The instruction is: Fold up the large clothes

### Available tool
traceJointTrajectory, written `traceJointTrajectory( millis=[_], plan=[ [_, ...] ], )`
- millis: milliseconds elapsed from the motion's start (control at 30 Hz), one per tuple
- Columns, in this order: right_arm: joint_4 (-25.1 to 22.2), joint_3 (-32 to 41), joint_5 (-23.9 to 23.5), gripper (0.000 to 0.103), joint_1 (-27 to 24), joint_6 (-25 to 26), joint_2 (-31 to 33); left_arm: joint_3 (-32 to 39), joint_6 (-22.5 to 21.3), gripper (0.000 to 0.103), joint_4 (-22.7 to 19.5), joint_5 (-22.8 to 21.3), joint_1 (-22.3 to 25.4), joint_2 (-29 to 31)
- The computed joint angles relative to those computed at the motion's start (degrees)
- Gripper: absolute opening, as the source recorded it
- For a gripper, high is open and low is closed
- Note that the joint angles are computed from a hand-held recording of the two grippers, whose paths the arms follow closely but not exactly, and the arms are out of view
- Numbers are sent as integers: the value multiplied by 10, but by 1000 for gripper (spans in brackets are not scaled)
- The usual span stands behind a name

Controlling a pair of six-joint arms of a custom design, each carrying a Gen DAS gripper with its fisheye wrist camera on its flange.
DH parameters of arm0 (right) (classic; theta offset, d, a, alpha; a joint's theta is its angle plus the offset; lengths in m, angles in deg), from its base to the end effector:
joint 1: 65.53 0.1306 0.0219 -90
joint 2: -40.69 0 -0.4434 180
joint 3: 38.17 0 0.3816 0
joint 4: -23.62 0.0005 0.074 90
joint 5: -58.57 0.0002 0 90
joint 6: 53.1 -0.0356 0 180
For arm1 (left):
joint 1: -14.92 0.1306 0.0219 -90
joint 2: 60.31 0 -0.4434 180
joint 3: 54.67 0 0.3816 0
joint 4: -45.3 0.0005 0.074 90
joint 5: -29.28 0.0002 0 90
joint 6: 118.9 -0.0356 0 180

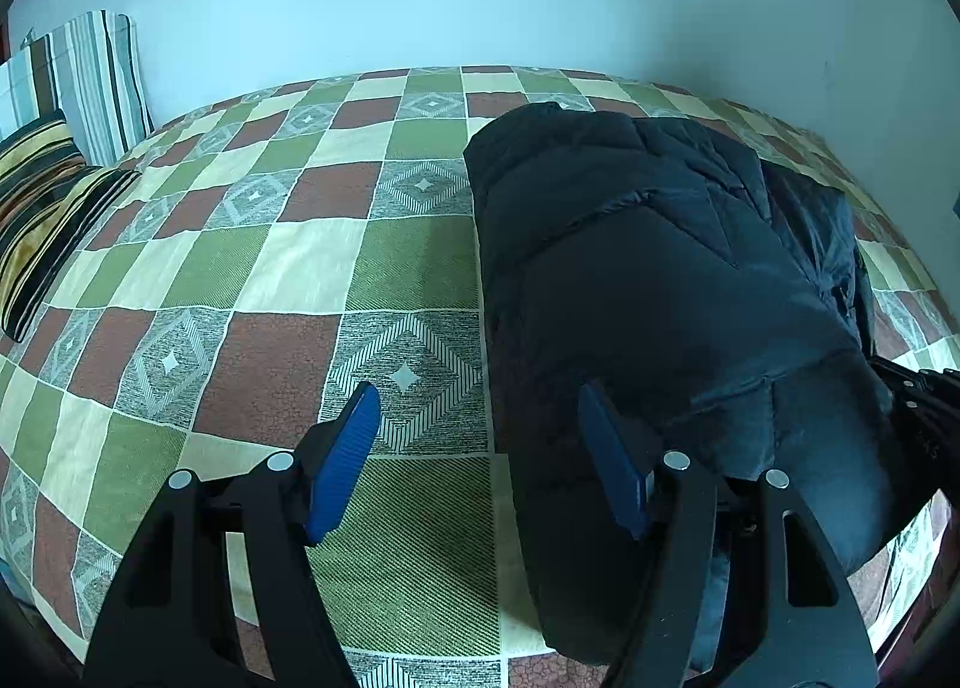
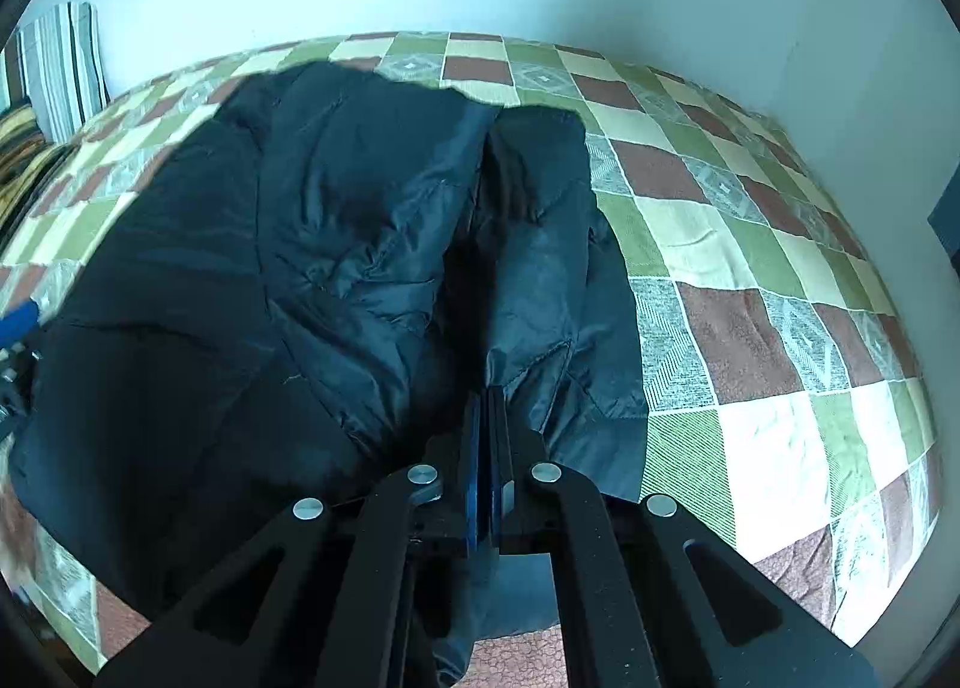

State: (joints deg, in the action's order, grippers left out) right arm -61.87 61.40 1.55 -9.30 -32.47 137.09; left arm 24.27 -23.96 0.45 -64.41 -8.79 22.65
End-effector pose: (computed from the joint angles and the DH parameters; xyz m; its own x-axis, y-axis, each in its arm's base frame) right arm 0.2756 0.3763 0.4894 -0.8089 0.2027 -0.5520 0.2841 0.9566 -0.0650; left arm 0.3854 -0.1673 0.4613 -0.7183 0.2216 -0.6595 0.3018 0.9533 -0.0083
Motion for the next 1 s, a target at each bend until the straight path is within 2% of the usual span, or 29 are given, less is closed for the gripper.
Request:
traceJointTrajectory(
  millis=[133,167,200,267,400,467,567,600,667,700,800,1000],
  plan=[
    [6,15,14,8,-2,1,-12,3,4,68,-3,17,9,5],
    [5,22,25,15,0,2,-12,3,5,67,-4,21,10,6],
    [7,30,34,30,1,3,-11,3,6,67,-4,24,11,6],
    [18,37,40,46,0,9,-10,2,6,66,-1,25,10,6],
    [33,48,15,46,-10,33,8,0,4,66,1,23,9,6],
    [39,43,-13,46,-19,35,16,0,4,66,1,25,10,6],
    [55,33,-29,46,-18,29,21,-2,4,66,3,22,9,7],
    [58,33,-30,35,-16,32,22,-3,4,66,4,21,8,7],
    [76,33,-50,20,-13,47,25,-4,6,66,6,26,8,7],
    [73,38,-49,16,-12,52,30,-4,6,66,6,24,8,8],
    [68,44,-35,8,-5,57,35,-5,6,66,8,24,8,6],
    [15,39,32,5,-1,31,18,7,3,66,12,42,8,-10]
  ],
)
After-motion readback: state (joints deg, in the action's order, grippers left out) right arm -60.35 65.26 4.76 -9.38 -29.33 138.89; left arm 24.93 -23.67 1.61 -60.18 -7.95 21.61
